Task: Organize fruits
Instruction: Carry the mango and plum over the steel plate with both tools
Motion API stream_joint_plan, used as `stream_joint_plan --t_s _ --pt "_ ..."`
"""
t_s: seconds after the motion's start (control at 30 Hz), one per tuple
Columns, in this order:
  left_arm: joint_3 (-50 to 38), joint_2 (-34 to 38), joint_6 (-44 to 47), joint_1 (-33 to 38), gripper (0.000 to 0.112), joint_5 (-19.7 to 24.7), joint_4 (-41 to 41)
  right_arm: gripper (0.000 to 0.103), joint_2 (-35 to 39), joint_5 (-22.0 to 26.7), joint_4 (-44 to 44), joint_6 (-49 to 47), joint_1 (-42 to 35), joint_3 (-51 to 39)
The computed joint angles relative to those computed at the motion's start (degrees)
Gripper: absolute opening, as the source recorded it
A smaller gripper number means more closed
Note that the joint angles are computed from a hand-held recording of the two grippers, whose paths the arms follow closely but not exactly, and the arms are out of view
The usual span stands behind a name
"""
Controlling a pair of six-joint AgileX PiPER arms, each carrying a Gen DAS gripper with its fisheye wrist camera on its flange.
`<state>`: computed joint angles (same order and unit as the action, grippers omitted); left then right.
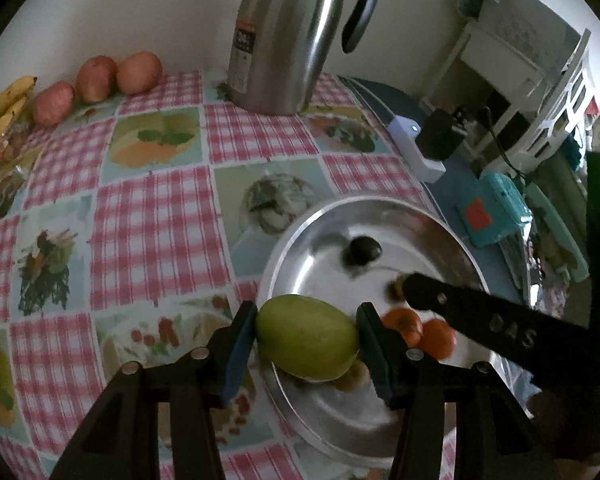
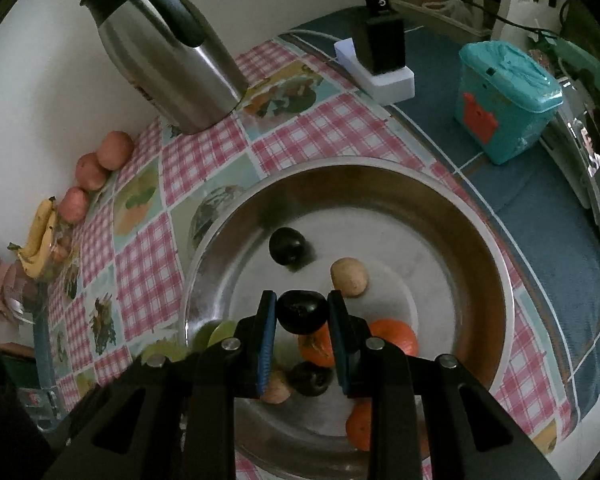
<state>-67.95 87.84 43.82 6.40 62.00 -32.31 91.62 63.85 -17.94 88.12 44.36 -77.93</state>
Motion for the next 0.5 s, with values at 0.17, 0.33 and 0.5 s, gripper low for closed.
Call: stream_joint_plan --t_s 0.17,0.33,0.5 --pt "1.0 0.7 2.6 -1.0 0.054 -3.5 -1.4 0.027 0.6 -0.9 0.4 -0.7 -0.4 0.1" --pt "2.2 1.2 3.8 -2.3 0.054 -6.0 -1.9 0.027 1.1 -1.8 0.8 -0.7 -0.9 0.5" --pt "2.9 1.3 4.3 -2.9 0.054 -7.4 -2.0 0.027 1.5 -2.7 1.3 -1.1 -1.3 0.7"
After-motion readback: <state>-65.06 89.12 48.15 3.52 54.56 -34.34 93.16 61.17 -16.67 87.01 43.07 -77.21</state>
